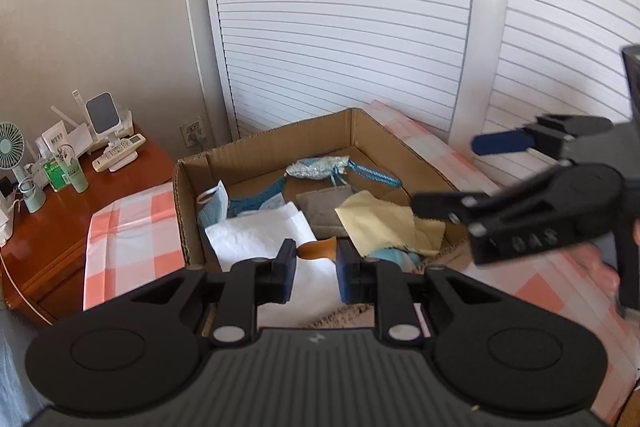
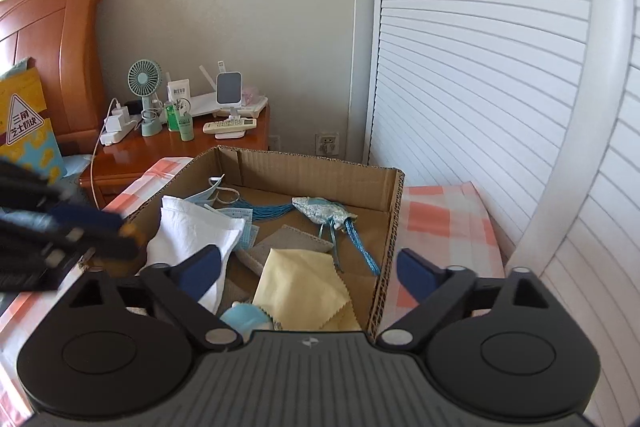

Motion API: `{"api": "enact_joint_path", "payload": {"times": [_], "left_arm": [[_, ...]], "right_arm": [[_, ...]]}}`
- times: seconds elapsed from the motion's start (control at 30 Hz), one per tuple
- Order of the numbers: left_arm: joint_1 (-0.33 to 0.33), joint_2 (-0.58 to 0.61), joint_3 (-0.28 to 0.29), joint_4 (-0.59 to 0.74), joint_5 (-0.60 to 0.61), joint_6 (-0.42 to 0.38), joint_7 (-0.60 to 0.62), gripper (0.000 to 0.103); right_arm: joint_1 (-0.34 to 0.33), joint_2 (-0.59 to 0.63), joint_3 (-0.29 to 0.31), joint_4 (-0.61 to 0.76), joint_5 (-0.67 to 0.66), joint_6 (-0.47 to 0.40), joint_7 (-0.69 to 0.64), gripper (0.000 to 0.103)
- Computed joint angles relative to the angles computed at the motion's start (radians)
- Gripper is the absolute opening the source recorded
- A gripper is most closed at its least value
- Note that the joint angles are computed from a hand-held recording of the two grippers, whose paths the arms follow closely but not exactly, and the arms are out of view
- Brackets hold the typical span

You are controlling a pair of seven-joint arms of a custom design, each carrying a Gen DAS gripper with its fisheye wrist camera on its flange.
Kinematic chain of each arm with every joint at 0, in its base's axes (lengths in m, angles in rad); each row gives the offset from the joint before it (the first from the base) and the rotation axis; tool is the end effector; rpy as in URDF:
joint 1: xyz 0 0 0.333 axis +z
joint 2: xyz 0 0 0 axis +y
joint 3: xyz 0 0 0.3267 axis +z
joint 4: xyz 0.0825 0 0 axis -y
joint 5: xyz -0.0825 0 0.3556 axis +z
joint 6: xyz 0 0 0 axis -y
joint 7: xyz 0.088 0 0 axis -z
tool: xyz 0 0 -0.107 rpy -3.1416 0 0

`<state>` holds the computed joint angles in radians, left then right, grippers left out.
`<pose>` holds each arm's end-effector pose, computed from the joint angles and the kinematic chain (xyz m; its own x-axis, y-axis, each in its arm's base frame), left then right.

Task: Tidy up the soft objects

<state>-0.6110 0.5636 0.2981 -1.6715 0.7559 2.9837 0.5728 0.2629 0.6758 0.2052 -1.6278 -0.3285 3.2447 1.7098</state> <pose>0.6357 -0.2975 0.3832 -0.1087 -0.9930 -0.0463 -0.6521 0.1063 -0.7506 0.6477 0.3215 0.3751 0.5312 -0.8472 0.0062 -0.4851 -0.3101 -0.8177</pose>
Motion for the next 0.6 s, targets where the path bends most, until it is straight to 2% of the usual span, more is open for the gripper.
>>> {"api": "enact_joint_path", "payload": {"times": [0.1,0.2,0.27,0.33,0.37,0.4,0.5,0.6], "left_arm": [[0.052,0.065,-0.047,0.115,-0.056,-0.047,0.074,0.019],[0.11,0.14,-0.108,0.243,-0.142,-0.095,0.163,0.02],[0.123,0.197,-0.118,0.341,-0.194,-0.145,0.203,0.024],[0.117,0.254,-0.097,0.436,-0.222,-0.201,0.197,0.045],[0.116,0.271,-0.092,0.464,-0.229,-0.215,0.19,0.074],[0.112,0.282,-0.081,0.483,-0.23,-0.227,0.177,0.097],[0.034,0.257,0.033,0.421,-0.137,-0.195,0.025,0.099],[-0.017,0.186,0.079,0.311,-0.041,-0.174,-0.089,0.1]], "right_arm": [[0.047,-0.047,-0.071,-0.069,-0.001,0.03,0.025,0.102],[0.043,-0.079,-0.075,-0.114,-0.008,0.033,0.033,0.102],[0.026,-0.095,-0.059,-0.138,-0.011,0.033,0.036,0.102],[0.028,-0.105,-0.065,-0.155,-0.012,0.041,0.044,0.103],[0.025,-0.108,-0.064,-0.16,-0.015,0.042,0.043,0.103],[0.027,-0.113,-0.068,-0.166,-0.017,0.041,0.045,0.103],[0.055,-0.133,-0.102,-0.19,-0.012,0.038,0.061,0.103],[0.069,-0.154,-0.117,-0.215,-0.002,0.034,0.084,0.103]]}}
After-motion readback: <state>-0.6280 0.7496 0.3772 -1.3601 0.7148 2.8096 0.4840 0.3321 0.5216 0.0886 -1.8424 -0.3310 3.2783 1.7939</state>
